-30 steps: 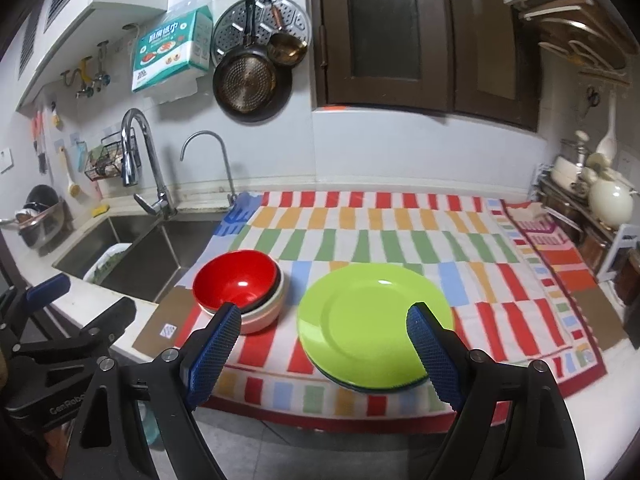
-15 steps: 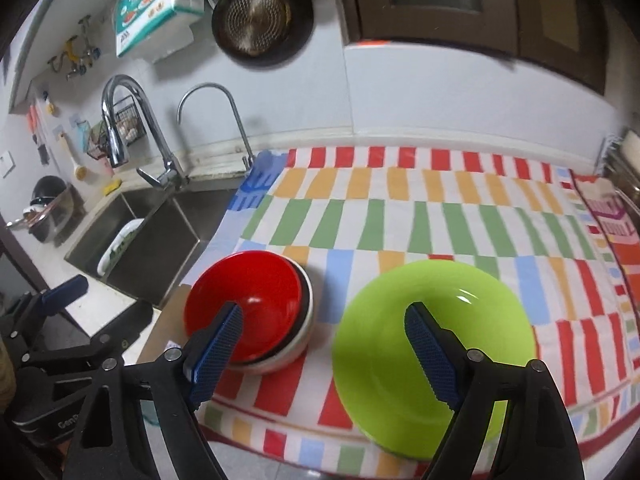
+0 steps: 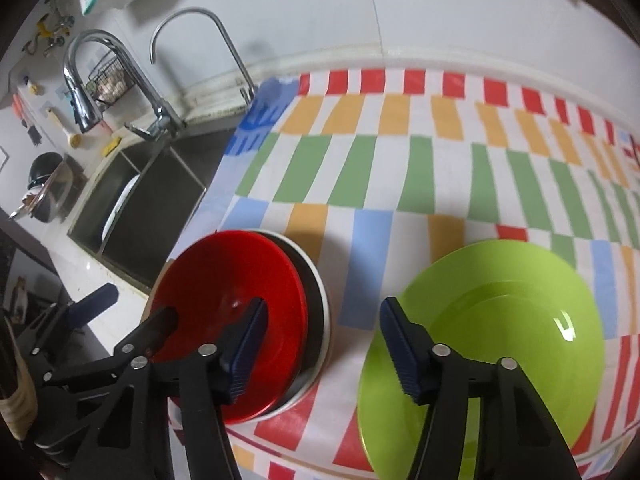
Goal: Organize plates and bowls
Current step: 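Close both tools on the rim of the nested bowl stack, then lift the bowl stack with both tools and carry it over the green plate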
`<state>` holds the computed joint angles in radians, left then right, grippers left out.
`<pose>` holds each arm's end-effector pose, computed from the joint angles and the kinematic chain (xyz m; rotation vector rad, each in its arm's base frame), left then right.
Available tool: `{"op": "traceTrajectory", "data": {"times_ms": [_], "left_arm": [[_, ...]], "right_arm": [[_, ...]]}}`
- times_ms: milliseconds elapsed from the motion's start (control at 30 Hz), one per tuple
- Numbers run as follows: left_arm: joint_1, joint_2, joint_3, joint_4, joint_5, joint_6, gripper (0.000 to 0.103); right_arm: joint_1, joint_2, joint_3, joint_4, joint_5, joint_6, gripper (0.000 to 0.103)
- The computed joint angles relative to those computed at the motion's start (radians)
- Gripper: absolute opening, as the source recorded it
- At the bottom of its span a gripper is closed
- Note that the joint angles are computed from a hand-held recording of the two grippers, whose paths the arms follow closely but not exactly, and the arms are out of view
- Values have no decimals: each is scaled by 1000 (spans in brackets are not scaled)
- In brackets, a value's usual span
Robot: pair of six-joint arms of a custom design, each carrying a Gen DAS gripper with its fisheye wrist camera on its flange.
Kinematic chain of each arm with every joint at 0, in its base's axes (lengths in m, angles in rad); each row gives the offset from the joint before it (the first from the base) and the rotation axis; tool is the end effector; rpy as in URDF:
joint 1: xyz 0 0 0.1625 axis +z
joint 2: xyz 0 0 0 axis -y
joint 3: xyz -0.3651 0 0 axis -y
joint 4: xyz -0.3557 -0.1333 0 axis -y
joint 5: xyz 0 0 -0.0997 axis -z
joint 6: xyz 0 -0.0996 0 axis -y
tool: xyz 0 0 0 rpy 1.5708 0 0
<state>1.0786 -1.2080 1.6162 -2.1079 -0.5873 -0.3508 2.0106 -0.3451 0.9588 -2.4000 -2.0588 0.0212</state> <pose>-0.0750 -0.5975 0.3207 0.0802 2.2183 -0.6168 0.3979 -0.6423 0.0165 0.4867 -2.6389 0.4351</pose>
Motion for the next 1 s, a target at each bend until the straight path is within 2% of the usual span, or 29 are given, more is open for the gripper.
{"op": "traceTrajectory", "data": {"times_ms": [167,367,600,800,833,1000], "left_arm": [[25,20,-35,45,-48,-35,65],[51,41,-71,89,-99,-62,54],[77,53,-100,97,-181,-72,48],[84,72,-136,131,-230,-81,35],[85,75,-144,139,-240,-83,30],[83,87,-168,177,-235,-134,29]], "right_arm": [[-11,26,-46,68,17,11,49],[-23,48,-82,119,35,28,44],[-35,74,-130,196,55,59,36],[-39,84,-146,226,75,66,31],[-39,86,-149,229,74,68,31],[-38,91,-167,259,73,103,31]]}}
